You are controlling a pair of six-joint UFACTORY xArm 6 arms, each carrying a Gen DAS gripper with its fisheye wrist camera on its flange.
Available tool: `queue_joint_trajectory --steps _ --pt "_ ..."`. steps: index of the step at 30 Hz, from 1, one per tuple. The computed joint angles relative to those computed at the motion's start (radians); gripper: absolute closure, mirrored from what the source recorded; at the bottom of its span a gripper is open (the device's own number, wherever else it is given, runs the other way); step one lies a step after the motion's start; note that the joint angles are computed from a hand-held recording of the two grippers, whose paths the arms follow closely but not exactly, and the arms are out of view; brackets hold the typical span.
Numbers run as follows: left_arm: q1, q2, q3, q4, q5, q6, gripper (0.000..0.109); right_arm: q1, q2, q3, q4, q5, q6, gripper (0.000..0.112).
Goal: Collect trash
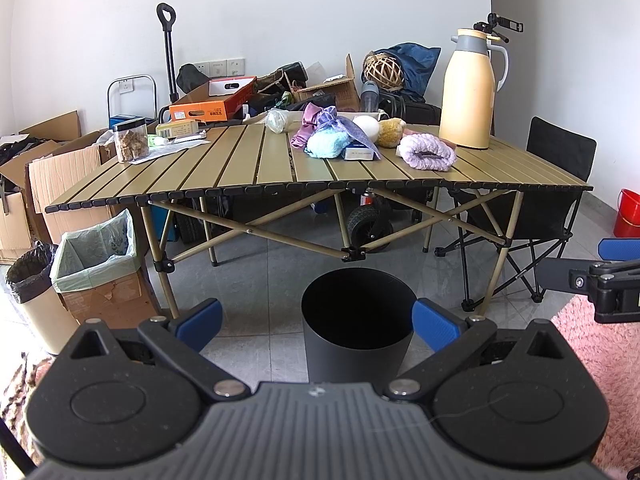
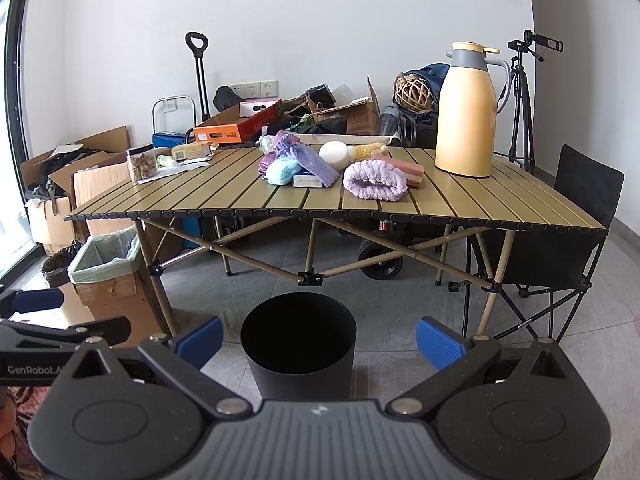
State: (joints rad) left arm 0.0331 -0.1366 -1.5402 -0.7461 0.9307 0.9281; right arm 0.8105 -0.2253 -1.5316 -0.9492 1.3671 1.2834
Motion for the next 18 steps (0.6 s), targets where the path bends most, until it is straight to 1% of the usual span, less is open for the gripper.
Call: queue_joint_trajectory --steps 18 --pt "-0.004 -0.002 0.003 -0.013 -0.004 0.012 0.006 -0.009 -0.011 0.018 -0.017 -0.008 0.009 0.009"
